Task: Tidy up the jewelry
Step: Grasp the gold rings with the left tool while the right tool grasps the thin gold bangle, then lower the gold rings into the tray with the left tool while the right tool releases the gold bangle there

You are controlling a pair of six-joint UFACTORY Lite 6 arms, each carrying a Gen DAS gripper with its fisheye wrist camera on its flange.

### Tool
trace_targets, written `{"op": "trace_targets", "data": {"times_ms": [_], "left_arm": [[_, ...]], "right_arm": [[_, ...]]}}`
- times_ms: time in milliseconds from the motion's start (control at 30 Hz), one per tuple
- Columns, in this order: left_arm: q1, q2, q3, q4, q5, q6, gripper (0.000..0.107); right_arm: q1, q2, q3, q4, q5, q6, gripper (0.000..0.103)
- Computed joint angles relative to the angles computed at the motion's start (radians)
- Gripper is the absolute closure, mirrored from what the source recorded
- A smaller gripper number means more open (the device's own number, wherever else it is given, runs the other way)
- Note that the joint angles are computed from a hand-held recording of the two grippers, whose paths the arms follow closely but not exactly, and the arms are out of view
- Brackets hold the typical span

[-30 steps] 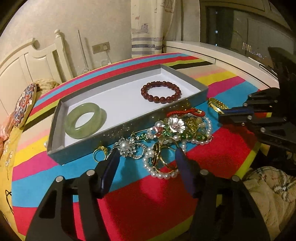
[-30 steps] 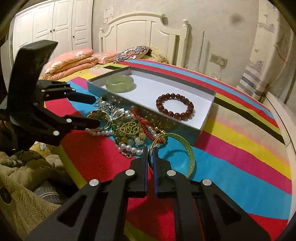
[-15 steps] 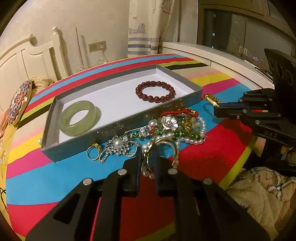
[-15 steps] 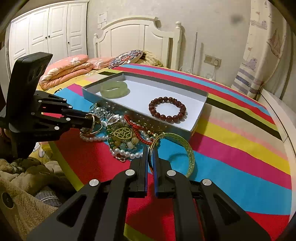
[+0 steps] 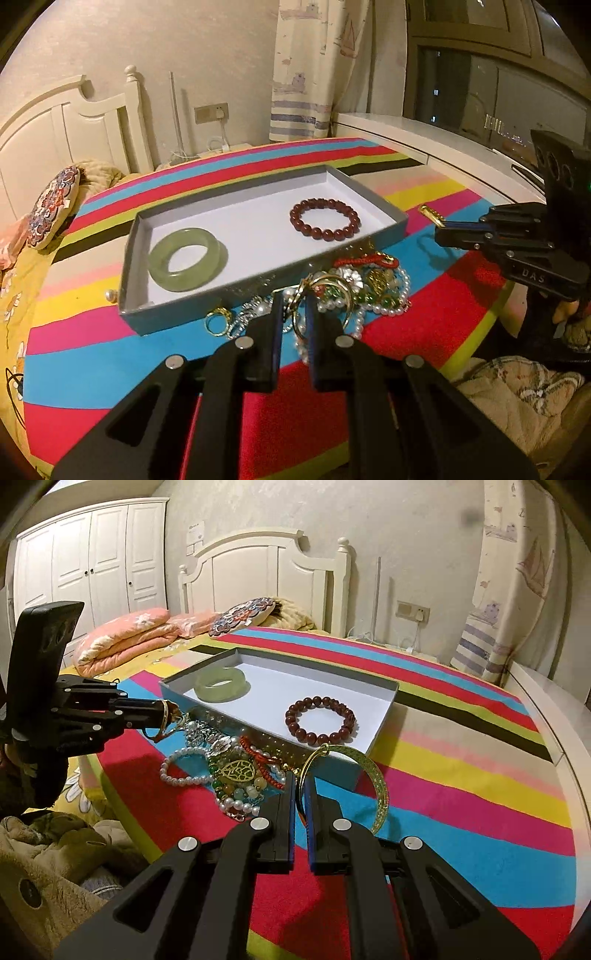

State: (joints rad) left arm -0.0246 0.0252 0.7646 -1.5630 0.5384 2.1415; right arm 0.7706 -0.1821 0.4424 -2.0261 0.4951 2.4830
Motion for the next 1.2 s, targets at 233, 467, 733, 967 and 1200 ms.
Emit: {"op": "trace_targets", "data": {"times_ms": [233, 467, 733, 967, 1200], "left_arm": [[0.002, 0.013, 0.057, 0.011, -0.002, -0.036, 0.096], [-0.035, 0.069, 0.155, 0.032, -0.036, -0.093, 0.096], [-0.111, 0.16, 0.309, 0.102, -0.1, -0.197, 0.096], [-0.18, 0.259, 0.451, 0.225, -0.172, -0.344, 0.096], [-0.207, 0.414, 0.64, 0.523, -0.208, -0.694, 0.096]], "right_arm": [[-0.014, 0.001, 0.052, 0.06, 0.0, -0.109, 0.096], [-0.053, 0.099, 0.187, 0.094, -0.03, -0.243, 0.096], [-0.138, 0.235, 0.384, 0.145, -0.099, -0.403, 0.096], [-0.219, 0.372, 0.57, 0.263, -0.192, -0.589, 0.096], [-0.277, 0.568, 0.814, 0.634, -0.273, -0.998, 0.096]]}}
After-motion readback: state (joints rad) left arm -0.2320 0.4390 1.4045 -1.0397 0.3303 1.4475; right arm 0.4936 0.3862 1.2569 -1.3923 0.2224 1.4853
